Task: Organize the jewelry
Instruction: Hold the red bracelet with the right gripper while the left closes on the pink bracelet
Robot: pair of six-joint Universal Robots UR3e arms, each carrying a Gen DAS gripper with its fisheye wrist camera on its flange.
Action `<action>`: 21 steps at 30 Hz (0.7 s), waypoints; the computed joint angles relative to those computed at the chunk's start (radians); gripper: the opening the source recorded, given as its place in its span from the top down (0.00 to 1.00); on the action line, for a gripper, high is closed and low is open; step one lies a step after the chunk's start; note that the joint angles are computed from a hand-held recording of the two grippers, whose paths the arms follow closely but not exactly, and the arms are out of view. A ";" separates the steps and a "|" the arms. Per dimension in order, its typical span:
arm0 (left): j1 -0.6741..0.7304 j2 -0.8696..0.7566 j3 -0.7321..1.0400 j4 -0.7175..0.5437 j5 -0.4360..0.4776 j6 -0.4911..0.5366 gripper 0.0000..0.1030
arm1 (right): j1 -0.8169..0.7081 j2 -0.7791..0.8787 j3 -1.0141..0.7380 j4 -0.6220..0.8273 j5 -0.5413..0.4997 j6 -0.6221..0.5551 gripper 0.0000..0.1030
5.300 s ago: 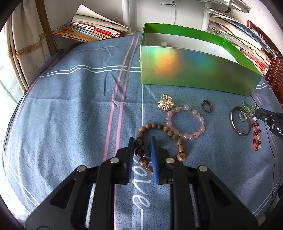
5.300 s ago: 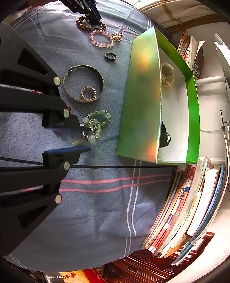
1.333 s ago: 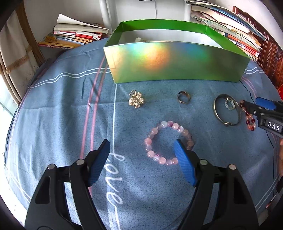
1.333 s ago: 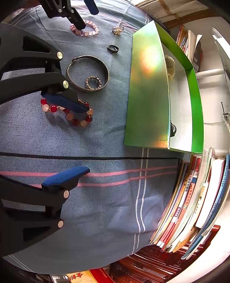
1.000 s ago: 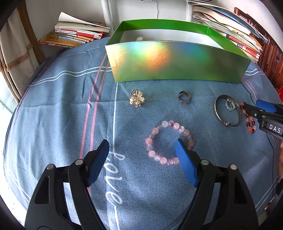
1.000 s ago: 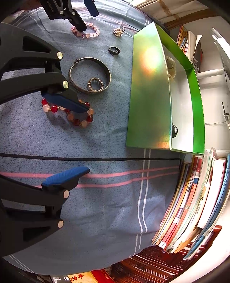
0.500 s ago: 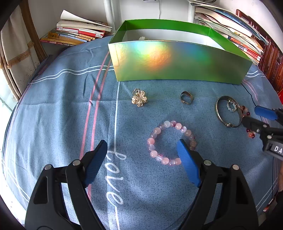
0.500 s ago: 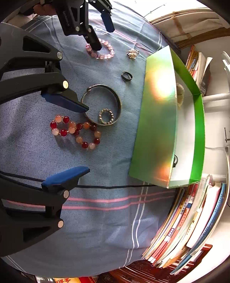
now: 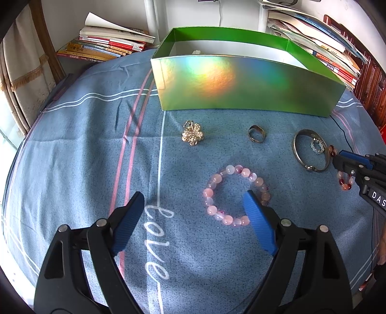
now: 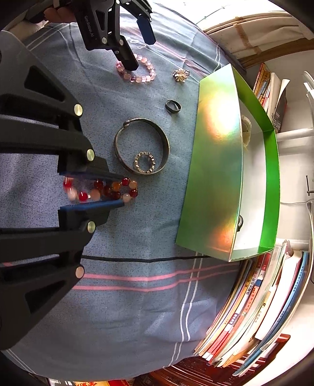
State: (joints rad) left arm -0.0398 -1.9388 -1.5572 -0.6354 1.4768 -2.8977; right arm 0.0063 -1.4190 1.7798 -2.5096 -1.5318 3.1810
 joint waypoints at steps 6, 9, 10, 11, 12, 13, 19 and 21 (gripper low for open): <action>0.004 0.000 0.000 0.000 -0.004 0.003 0.18 | -0.009 -0.019 0.013 -0.018 0.007 0.008 0.88; 0.004 0.000 0.001 -0.001 -0.002 0.003 0.18 | -0.014 -0.029 0.016 -0.026 0.002 0.013 0.88; 0.004 0.000 0.001 -0.001 -0.002 0.003 0.18 | -0.015 -0.032 0.018 -0.027 -0.001 0.016 0.88; 0.004 0.000 0.001 -0.001 -0.002 0.003 0.18 | -0.016 -0.033 0.018 -0.027 -0.006 0.017 0.88; 0.004 0.001 0.001 -0.003 -0.003 0.003 0.18 | -0.016 -0.032 0.017 -0.025 -0.011 0.020 0.88; 0.005 0.001 0.002 -0.004 -0.004 0.001 0.18 | -0.015 -0.029 0.015 -0.023 -0.014 0.021 0.88; 0.014 0.002 0.003 -0.006 -0.021 0.004 0.23 | -0.003 -0.010 0.006 -0.024 -0.030 0.022 0.88; 0.014 0.008 -0.005 0.003 -0.027 0.012 0.27 | 0.001 -0.009 0.007 -0.025 -0.036 0.022 0.88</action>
State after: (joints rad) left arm -0.0261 -1.9312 -1.5620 -0.6324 1.4502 -2.8853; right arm 0.0075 -1.4278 1.7867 -2.5350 -1.5673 3.2027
